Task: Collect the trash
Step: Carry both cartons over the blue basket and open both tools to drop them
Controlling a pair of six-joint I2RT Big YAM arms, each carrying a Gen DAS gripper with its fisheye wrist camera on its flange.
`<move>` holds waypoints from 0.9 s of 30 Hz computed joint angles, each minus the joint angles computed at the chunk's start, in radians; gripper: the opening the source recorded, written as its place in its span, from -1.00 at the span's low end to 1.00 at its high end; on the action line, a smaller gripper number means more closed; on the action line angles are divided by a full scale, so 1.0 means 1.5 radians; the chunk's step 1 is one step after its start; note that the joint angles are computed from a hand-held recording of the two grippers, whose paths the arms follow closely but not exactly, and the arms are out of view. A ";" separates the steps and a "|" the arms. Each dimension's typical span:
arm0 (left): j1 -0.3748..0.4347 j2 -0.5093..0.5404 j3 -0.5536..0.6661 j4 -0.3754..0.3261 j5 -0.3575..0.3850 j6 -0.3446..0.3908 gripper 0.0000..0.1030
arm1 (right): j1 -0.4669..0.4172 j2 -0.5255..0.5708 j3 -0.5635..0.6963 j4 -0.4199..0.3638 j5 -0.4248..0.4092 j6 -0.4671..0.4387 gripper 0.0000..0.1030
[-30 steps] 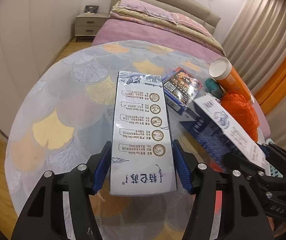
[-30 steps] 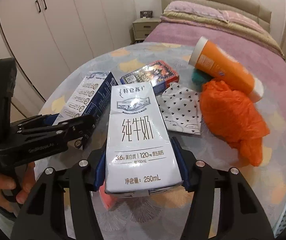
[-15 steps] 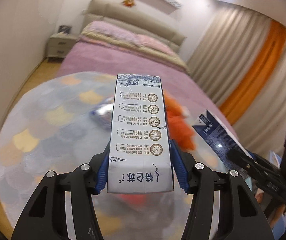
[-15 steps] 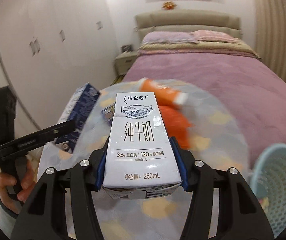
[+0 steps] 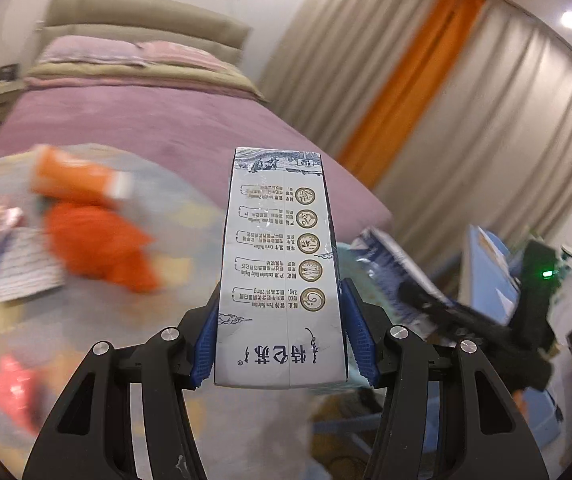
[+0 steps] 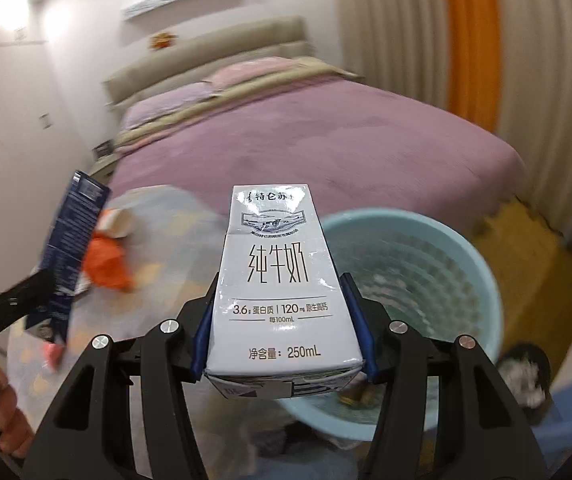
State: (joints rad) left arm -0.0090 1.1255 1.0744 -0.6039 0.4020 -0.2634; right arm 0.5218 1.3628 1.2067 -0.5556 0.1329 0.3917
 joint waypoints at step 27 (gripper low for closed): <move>-0.150 0.209 0.129 -0.027 -0.023 0.007 0.20 | -0.115 0.030 -0.062 -0.027 -0.012 0.059 0.26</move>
State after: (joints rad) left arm -0.2339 1.4386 1.2676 -0.6443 0.3678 -0.2534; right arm 0.3496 1.4076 1.1141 -0.5959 0.1146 0.4805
